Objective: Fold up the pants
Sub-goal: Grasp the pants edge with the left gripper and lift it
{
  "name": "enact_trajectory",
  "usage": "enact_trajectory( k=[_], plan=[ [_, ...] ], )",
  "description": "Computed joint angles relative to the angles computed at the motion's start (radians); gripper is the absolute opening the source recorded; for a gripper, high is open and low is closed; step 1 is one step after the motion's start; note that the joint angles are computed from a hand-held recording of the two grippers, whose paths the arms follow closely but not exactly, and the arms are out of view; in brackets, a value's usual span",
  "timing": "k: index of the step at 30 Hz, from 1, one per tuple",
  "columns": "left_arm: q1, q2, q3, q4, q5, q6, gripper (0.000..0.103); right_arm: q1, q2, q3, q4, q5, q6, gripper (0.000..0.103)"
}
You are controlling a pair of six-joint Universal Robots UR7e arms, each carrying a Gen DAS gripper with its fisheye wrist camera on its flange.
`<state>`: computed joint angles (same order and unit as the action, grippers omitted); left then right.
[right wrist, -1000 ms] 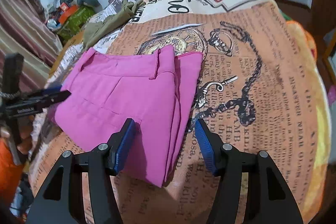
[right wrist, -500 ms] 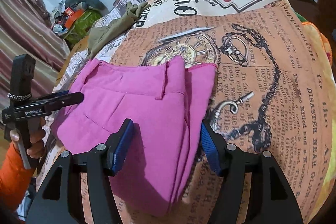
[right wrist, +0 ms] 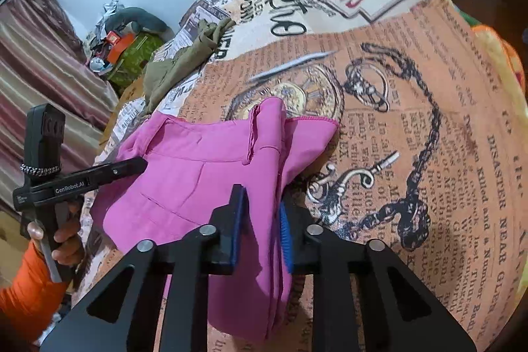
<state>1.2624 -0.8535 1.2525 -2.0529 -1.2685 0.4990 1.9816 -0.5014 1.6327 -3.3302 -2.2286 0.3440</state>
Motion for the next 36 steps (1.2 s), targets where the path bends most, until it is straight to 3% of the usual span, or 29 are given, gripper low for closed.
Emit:
enact_trajectory(
  k=[7, 21, 30, 36],
  plan=[
    [-0.03, -0.059, 0.103, -0.124, 0.052, 0.091, 0.018, 0.029, 0.009, -0.043, 0.022, -0.051, -0.067, 0.011],
    [-0.072, -0.15, 0.12, -0.226, 0.02, 0.157, 0.018, 0.09, 0.027, -0.146, -0.002, -0.091, -0.191, 0.011],
    [-0.075, -0.133, 0.004, -0.26, 0.02, 0.177, 0.018, 0.118, 0.1, -0.359, 0.06, -0.088, -0.341, 0.011],
    [-0.05, -0.058, -0.152, -0.236, -0.01, 0.174, 0.018, 0.117, 0.179, -0.551, 0.109, -0.066, -0.44, 0.011]
  ],
)
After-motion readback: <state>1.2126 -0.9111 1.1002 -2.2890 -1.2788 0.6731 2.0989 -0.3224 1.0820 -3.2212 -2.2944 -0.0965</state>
